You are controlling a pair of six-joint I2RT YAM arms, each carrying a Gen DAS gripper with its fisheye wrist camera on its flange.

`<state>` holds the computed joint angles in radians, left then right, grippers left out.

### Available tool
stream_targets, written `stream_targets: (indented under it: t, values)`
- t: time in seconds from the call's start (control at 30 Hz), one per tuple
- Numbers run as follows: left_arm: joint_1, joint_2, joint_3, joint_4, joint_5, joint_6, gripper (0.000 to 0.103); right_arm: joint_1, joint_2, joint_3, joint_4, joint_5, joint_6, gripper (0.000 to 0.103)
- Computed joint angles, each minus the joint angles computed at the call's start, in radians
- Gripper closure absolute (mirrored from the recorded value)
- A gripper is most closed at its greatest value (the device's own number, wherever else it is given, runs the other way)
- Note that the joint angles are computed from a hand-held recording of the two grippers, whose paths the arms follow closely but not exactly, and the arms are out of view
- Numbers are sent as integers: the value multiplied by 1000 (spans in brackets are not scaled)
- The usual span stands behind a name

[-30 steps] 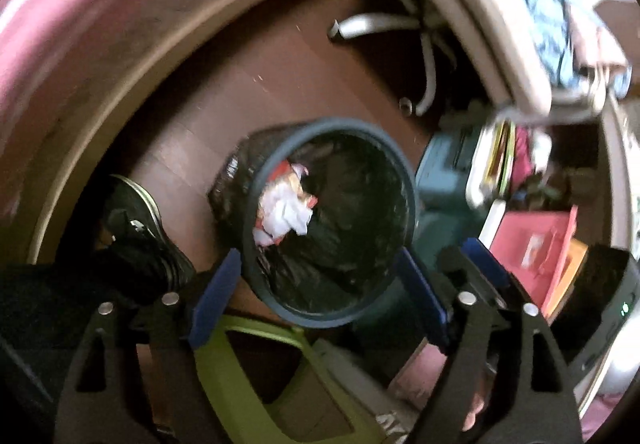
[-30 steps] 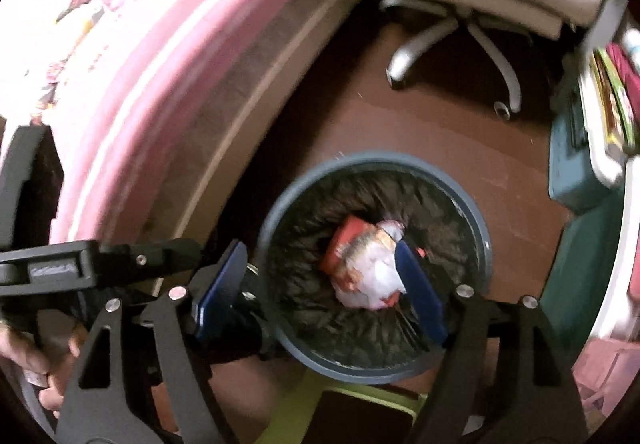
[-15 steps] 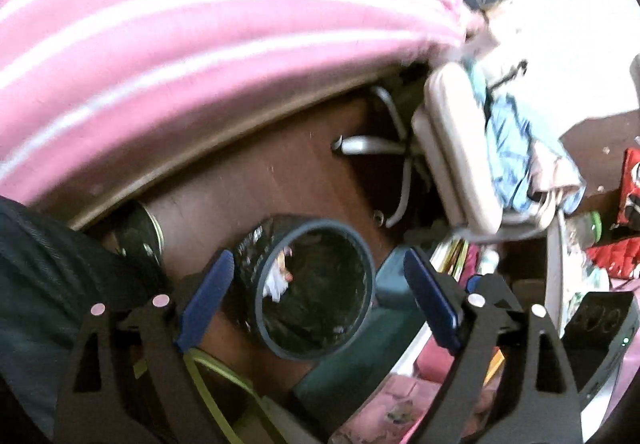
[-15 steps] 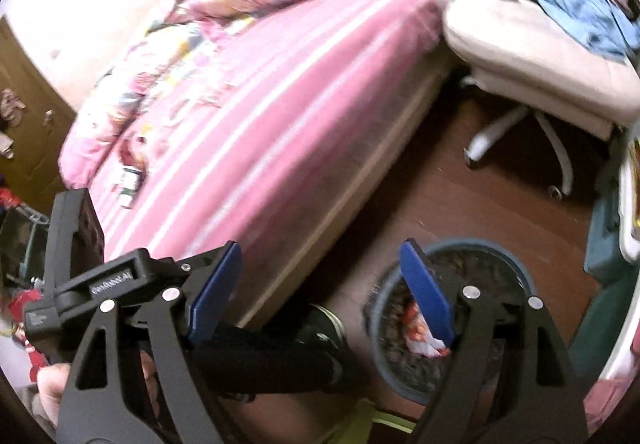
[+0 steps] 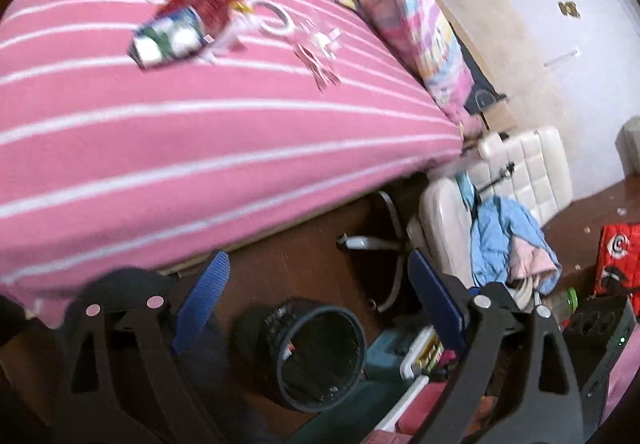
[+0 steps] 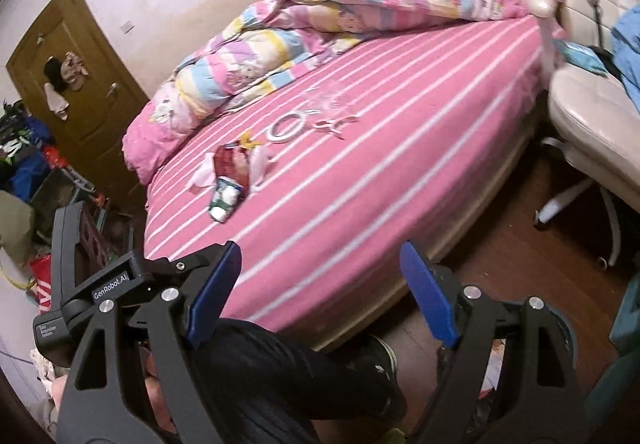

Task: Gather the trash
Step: 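Move both open tools back over the bed, then grasp the blue-and-white packet with the left tool while the right tool grasps the red carton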

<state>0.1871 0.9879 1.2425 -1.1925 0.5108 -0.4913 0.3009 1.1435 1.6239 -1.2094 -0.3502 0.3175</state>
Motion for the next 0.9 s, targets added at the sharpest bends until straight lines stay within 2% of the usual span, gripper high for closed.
stream_targets:
  t: [0.17, 0.43, 0.67, 0.9]
  values:
    - [219, 89, 67, -74, 76, 185, 15, 120, 107, 101, 20, 49, 51, 22]
    - [407, 256, 168, -86, 69, 411, 15, 244, 294, 237, 66, 97, 104, 22]
    - [453, 416, 241, -6, -4, 484, 15, 312, 501, 400, 75, 112, 119, 22]
    - [422, 555, 295, 77, -62, 537, 15, 353, 737, 677, 7, 122, 122, 22]
